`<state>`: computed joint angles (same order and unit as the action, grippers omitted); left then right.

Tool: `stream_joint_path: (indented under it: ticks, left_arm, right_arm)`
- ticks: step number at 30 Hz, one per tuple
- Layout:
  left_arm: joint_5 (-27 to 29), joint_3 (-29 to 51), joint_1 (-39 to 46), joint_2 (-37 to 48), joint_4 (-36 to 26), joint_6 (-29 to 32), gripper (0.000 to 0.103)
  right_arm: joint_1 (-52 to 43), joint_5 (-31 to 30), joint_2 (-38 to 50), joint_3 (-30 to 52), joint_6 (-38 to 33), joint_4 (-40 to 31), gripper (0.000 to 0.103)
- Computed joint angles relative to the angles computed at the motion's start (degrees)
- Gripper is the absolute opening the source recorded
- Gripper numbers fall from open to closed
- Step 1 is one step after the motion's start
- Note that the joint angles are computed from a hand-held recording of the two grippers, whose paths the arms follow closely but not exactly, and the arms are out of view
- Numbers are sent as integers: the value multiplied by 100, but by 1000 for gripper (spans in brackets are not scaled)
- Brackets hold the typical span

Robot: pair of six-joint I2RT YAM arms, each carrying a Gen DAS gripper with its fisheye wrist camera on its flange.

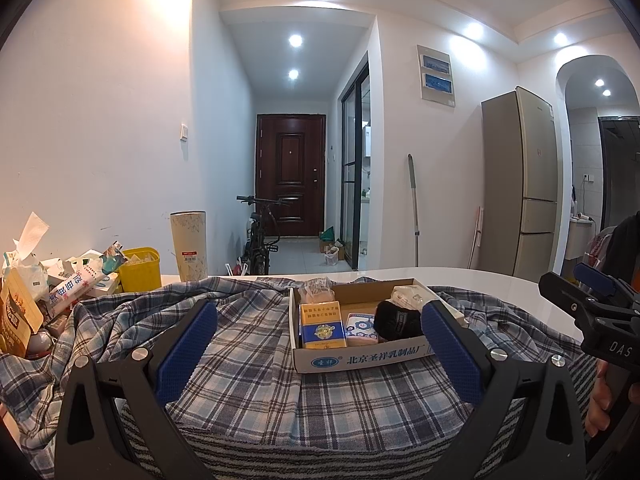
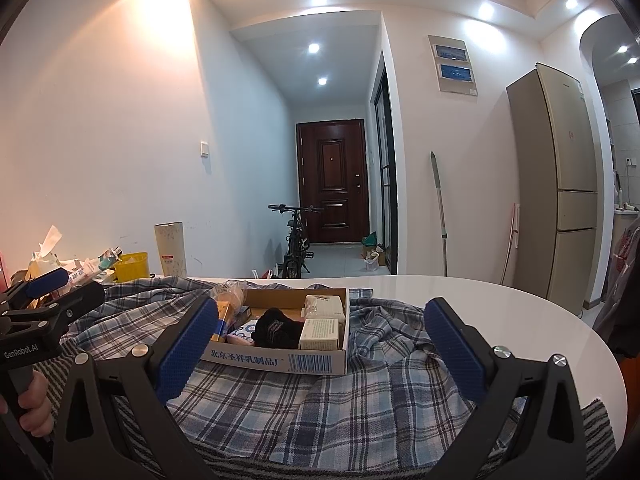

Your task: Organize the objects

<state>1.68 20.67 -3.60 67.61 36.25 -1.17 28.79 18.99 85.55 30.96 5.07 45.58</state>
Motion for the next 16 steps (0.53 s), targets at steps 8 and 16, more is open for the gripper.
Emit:
stream_joint_path:
  ticks: [8, 16]
  left_arm:
    - [5, 0, 7, 21, 26, 8, 103]
    - [1, 7, 7, 18, -3, 10, 103]
  right_arm:
    - [0, -2, -29, -5, 8, -20, 103]
    - [-2, -2, -48, -22, 6, -1, 103]
